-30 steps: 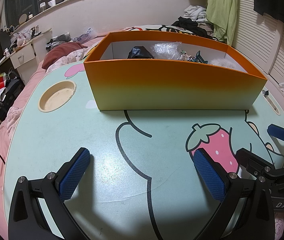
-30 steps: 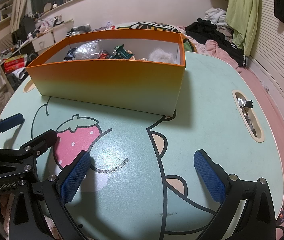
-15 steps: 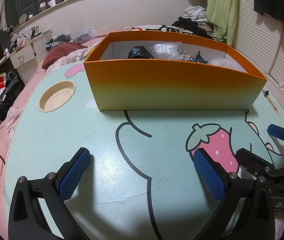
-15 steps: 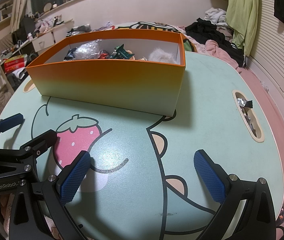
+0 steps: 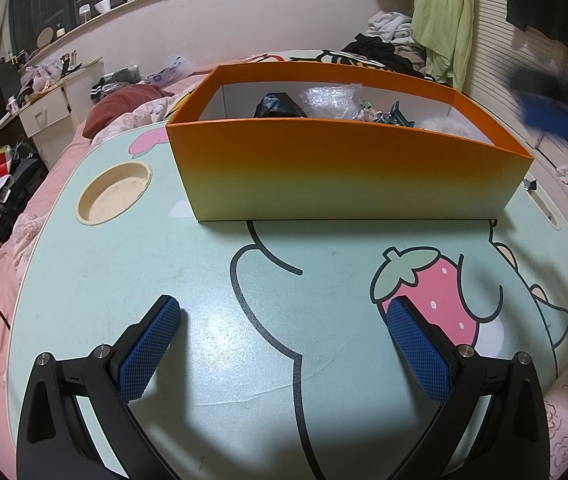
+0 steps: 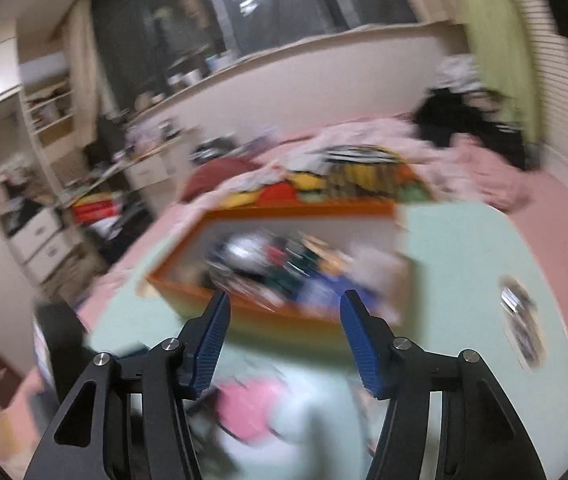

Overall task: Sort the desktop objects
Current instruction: 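Grasp the plastic-wrapped bundle in the orange box with the right gripper, set it on the table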

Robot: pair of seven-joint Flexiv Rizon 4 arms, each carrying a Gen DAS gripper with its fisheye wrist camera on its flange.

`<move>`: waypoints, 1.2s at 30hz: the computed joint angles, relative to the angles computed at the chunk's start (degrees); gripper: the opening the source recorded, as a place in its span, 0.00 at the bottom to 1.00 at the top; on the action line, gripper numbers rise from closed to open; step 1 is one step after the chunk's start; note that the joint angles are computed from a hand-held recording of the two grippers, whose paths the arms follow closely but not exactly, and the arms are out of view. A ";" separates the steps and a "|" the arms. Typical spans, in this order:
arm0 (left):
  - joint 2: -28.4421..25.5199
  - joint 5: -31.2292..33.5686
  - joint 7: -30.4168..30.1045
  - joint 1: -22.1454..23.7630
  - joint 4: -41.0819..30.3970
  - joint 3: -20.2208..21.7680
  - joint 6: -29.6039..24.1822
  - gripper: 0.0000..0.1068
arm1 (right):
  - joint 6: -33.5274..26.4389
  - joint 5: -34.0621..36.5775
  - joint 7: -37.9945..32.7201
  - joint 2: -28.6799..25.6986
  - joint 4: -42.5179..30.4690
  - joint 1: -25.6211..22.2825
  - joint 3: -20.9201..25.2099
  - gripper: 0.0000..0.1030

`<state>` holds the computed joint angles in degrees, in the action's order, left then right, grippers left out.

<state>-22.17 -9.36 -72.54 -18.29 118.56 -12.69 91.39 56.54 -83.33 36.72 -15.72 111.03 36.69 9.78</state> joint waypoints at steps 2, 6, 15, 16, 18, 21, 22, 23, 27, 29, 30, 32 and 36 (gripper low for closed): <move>0.00 0.08 -0.14 -0.18 -0.05 0.17 -0.04 0.96 | 5.92 9.13 -10.33 -5.39 -6.87 -1.96 -0.19 0.57; 0.18 0.13 -0.33 -0.43 -0.03 0.23 -0.16 0.96 | 0.36 24.73 -24.14 -13.30 -16.91 -1.24 0.70 0.57; -0.77 0.29 -0.86 -1.29 -1.27 0.54 -0.41 0.96 | 7.24 9.16 -5.18 -5.54 -6.21 6.32 -11.99 0.32; -0.76 0.30 -0.85 -1.20 -1.23 0.46 -0.39 0.96 | 7.03 5.15 -2.21 -3.59 -4.67 6.31 -11.63 0.32; -0.75 0.35 -0.86 -1.17 -1.26 0.45 -0.43 0.96 | 6.62 -0.33 1.60 -0.15 -0.68 6.37 -9.77 0.32; -0.75 0.37 -0.89 -1.09 -1.21 0.35 -0.38 0.96 | 2.04 5.05 -1.54 0.84 3.01 6.08 -4.41 0.33; -0.77 0.38 -0.92 -1.14 -1.26 0.38 -0.41 0.96 | 0.29 7.89 -2.37 0.58 3.88 5.85 -2.65 0.33; -0.73 0.41 -0.91 -1.10 -1.21 0.39 -0.42 0.96 | -0.92 11.07 -3.00 -0.55 4.35 5.46 -1.38 0.33; -0.71 0.48 -0.95 -1.14 -1.27 0.48 -0.48 0.96 | 2.41 9.91 0.20 -2.84 5.13 3.17 -1.67 0.34; -0.72 0.44 -0.91 -1.01 -1.18 0.29 -0.38 0.96 | 0.57 7.47 3.01 -2.63 5.43 3.48 -1.86 0.38; -0.72 0.44 -0.95 -1.06 -1.17 0.31 -0.35 0.96 | -0.17 6.17 4.69 -2.05 5.93 3.56 -1.70 0.51; -0.70 0.54 -1.06 -1.28 -1.27 0.61 -0.48 0.96 | -4.51 2.37 9.34 -0.37 7.35 4.25 -0.83 0.76; -0.76 0.45 -0.89 -0.90 -1.21 0.26 -0.39 0.96 | -16.41 13.36 2.26 0.21 6.91 7.41 4.24 0.83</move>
